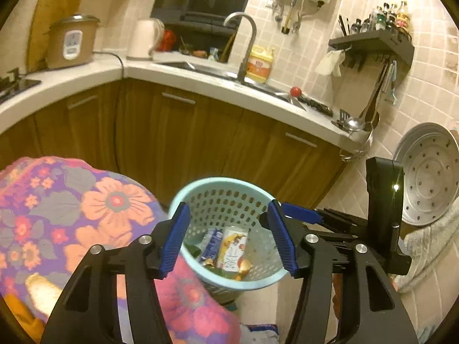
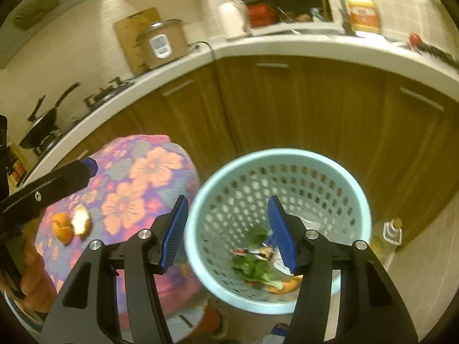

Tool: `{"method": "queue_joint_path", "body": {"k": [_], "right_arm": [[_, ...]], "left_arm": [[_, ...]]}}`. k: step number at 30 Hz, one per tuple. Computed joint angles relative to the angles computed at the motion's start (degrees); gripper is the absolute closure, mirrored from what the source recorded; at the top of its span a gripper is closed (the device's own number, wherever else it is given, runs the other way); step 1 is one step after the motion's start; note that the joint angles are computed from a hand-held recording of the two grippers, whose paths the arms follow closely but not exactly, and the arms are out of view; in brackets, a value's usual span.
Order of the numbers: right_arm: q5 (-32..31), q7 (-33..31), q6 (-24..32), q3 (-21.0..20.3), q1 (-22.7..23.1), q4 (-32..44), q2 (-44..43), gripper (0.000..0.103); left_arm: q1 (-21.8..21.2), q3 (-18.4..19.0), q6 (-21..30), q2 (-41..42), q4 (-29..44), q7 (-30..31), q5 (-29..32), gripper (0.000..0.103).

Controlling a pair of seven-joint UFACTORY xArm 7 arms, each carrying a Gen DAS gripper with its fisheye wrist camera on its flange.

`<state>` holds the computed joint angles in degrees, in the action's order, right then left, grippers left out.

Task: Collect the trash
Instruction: 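Move both open tools back to the orange and peels on the table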

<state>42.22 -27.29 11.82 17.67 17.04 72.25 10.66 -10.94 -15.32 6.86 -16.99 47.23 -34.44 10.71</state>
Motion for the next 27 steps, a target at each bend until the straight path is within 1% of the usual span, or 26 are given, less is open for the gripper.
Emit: {"method": "queue_joint_path", "body": {"k": [4, 6, 8, 9, 10, 14, 18, 20, 21, 25, 27], "right_arm": [[1.8, -3.1, -0.6, 2.1, 1.1, 1.3, -0.3, 0.049], [2.2, -4.3, -0.7, 2.8, 2.1, 2.1, -0.1, 0.049], [2.1, -5.0, -0.8, 3.4, 3.4, 2.9, 0.3, 0.049], [1.9, -5.4, -0.9, 3.8, 4.1, 3.4, 0.6, 0.049], [1.6, -5.5, -1.0, 4.2, 4.8, 3.8, 1.0, 0.049], [-1.1, -5.1, -0.9, 5.3, 7.6, 5.8, 2.8, 0.049], [-3.4, -5.0, -0.9, 7.0, 9.3, 7.8, 5.2, 0.049], [-3.2, -6.2, -2.0, 8.8, 9.3, 8.4, 6.3, 0.049], [-4.3, -5.6, -2.4, 8.7, 10.2, 9.0, 7.1, 0.049], [-14.3, 2.3, -1.6, 4.9, 15.4, 12.2, 10.5, 0.049], [-20.8, 8.1, 0.2, 1.3, 18.9, 14.3, 12.3, 0.049]], "left_arm": [[2.9, -1.2, 0.5, -7.8, -5.1, -2.5, 0.9, 0.042], [5.9, -3.1, 1.6, -12.2, -7.4, -4.5, 1.9, 0.037], [9.8, -5.3, 3.5, -18.2, -10.3, -7.1, 3.1, 0.029], [12.0, -6.4, 4.4, -22.0, -12.3, -8.8, 3.8, 0.028], [12.8, -6.7, 5.4, -24.9, -13.6, -9.6, 4.0, 0.026], [16.9, -7.9, 9.8, -36.2, -18.9, -13.3, 4.8, 0.024], [18.9, -7.7, 15.4, -46.8, -24.4, -15.9, 5.4, 0.024], [21.3, -9.6, 17.8, -51.9, -26.7, -18.4, 6.5, 0.024], [22.3, -10.7, 19.9, -54.7, -28.0, -19.7, 7.2, 0.024], [20.2, -9.6, 24.2, -58.3, -31.9, -21.8, 7.3, 0.024], [17.9, -7.7, 24.8, -58.8, -34.1, -22.3, 6.7, 0.024]]}}
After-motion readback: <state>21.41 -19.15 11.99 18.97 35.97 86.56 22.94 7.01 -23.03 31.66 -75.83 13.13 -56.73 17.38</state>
